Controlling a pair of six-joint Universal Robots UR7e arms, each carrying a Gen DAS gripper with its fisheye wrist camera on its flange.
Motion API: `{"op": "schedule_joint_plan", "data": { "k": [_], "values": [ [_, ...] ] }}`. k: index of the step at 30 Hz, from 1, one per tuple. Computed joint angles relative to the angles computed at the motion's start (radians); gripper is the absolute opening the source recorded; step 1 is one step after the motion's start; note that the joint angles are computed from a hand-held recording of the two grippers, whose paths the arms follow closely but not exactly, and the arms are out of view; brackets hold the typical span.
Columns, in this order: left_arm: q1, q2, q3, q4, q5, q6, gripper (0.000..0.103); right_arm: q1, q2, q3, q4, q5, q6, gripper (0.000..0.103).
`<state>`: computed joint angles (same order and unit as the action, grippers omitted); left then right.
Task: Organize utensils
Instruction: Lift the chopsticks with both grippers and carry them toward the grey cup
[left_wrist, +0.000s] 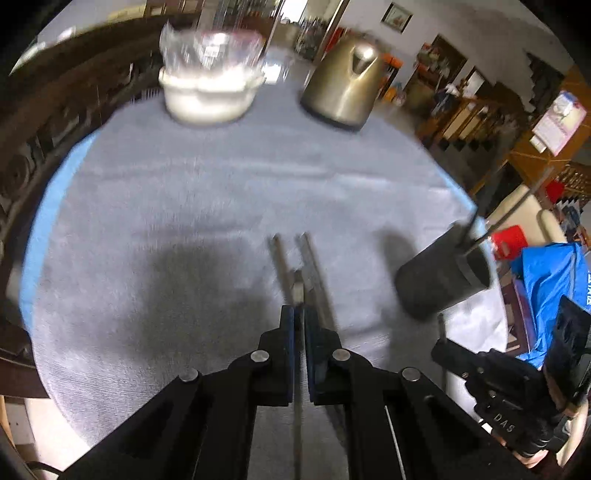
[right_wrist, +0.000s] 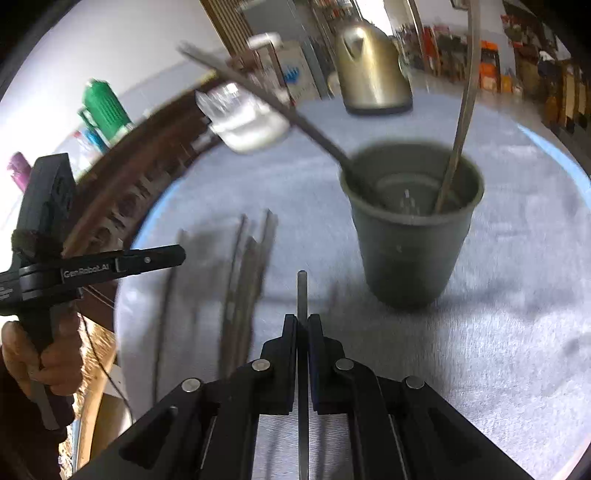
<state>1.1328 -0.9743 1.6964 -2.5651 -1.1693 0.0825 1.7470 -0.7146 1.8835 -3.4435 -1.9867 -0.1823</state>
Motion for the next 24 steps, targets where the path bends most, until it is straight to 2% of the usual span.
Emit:
{"op": "schedule_joint_plan", "data": {
  "k": [6,10,16,19,20,21,24],
  "values": [
    [-0.065,-0.082,0.084,-0.109,-0.023,0.050,0.006,0.027,-0.023,0.052,-0.184,0.069,-0.063,0.006],
    [-0.074,-0.086,0.068,-0.098,-0.006,0.063,0.006,0.036,-0.049,0.081,-0.241,0.083,-0.074,0.006],
    [-0.015,-0.031,-0.033,0.143,0.043,-0.027,0.006,0.024,-0.064,0.102,-0.255,0.097,-0.058,0.006],
    [0.014,0.026,-0.095,0.250,0.028,-0.065,0.014,0.010,-0.069,0.109,-0.253,0.112,-0.047,0.006],
    [0.019,0.044,-0.111,0.274,0.037,-0.084,0.021,0.011,-0.066,0.103,-0.250,0.107,-0.047,0.006],
    [0.021,0.059,-0.120,0.286,0.045,-0.093,0.023,0.011,-0.067,0.105,-0.251,0.109,-0.046,0.006],
    [0.029,0.104,-0.157,0.309,0.061,-0.092,0.023,0.009,-0.070,0.114,-0.261,0.116,-0.060,0.006]
  ]
}}
